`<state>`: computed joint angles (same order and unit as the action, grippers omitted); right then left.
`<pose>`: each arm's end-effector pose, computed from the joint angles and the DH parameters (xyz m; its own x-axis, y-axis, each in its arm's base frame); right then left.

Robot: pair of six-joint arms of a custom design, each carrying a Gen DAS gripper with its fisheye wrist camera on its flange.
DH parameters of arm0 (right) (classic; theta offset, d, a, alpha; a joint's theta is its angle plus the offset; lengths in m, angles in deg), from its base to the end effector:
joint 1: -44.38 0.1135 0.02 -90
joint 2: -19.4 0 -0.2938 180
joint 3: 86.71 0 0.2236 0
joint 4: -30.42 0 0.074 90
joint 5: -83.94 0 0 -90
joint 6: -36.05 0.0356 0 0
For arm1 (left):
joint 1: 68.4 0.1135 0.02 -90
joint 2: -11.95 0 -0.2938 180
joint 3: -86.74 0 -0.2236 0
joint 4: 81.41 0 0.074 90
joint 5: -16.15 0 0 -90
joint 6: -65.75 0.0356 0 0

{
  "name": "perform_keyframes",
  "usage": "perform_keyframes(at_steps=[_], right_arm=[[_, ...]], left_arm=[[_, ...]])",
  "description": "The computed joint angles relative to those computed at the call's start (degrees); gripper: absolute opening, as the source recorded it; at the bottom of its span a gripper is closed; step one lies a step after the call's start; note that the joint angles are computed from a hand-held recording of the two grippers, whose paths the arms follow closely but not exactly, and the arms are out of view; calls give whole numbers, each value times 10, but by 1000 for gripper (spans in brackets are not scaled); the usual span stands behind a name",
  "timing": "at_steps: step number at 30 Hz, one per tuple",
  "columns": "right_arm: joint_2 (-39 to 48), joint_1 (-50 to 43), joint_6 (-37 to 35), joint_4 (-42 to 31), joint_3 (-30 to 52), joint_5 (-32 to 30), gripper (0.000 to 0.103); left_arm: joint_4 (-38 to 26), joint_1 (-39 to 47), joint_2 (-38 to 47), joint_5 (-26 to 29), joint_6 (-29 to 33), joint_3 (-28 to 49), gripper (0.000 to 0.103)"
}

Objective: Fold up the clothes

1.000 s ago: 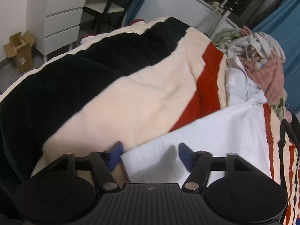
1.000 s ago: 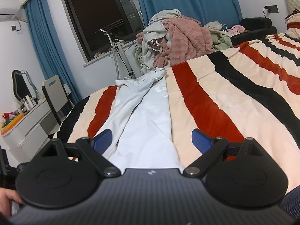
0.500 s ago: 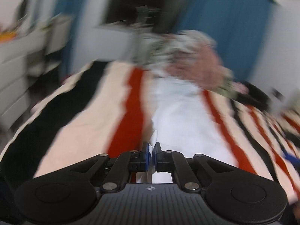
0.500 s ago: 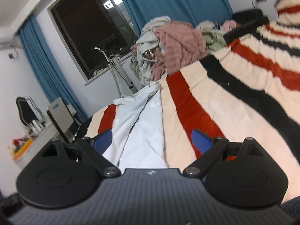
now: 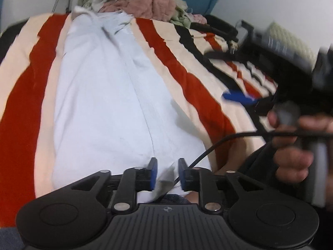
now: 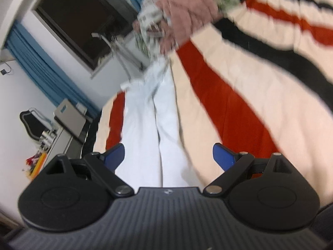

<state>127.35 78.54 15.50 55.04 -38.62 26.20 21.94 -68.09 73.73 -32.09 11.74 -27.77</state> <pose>0.2654 0.1571 0.1396 -0.2744 0.7707 -0.5751 0.4070 0.6349 0.6567 0.1338 -0.0230 0.2907 -0.6611 0.4348 -0.6115 0.7166 0.6074 -0.3428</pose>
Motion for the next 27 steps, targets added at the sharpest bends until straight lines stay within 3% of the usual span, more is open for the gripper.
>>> perform_keyframes(at_steps=[2,3,4,5,7,11,16,17,18,20,23,27], right_arm=[[18,-13,10,25,0,-47,90],[31,-19,14,46,-1,-73,79],[40,-22,21,41,6,-90,75],[48,-25,31,26,17,-103,76],[61,-31,62,-7,37,-110,76],[88,-30,137,-117,91,-92,75],[114,-35,157,-113,106,-131,75],[115,-33,152,-110,106,-135,72],[115,-32,149,-98,100,-148,51],[121,-35,159,-52,84,-202,30],[118,-17,156,-80,95,-195,30],[112,7,162,-145,122,-183,30]], left_arm=[[-57,80,45,39,65,31,49],[-75,112,69,54,85,46,55],[-76,136,88,65,88,59,61],[-60,154,100,72,77,65,65],[3,175,116,78,24,67,83],[137,166,158,29,-121,52,84],[104,161,258,10,-165,91,82],[88,166,272,17,-156,97,82],[63,174,288,30,-137,106,82],[20,185,317,45,-102,120,81],[34,167,299,36,-121,91,63],[20,171,300,26,-111,87,24]])
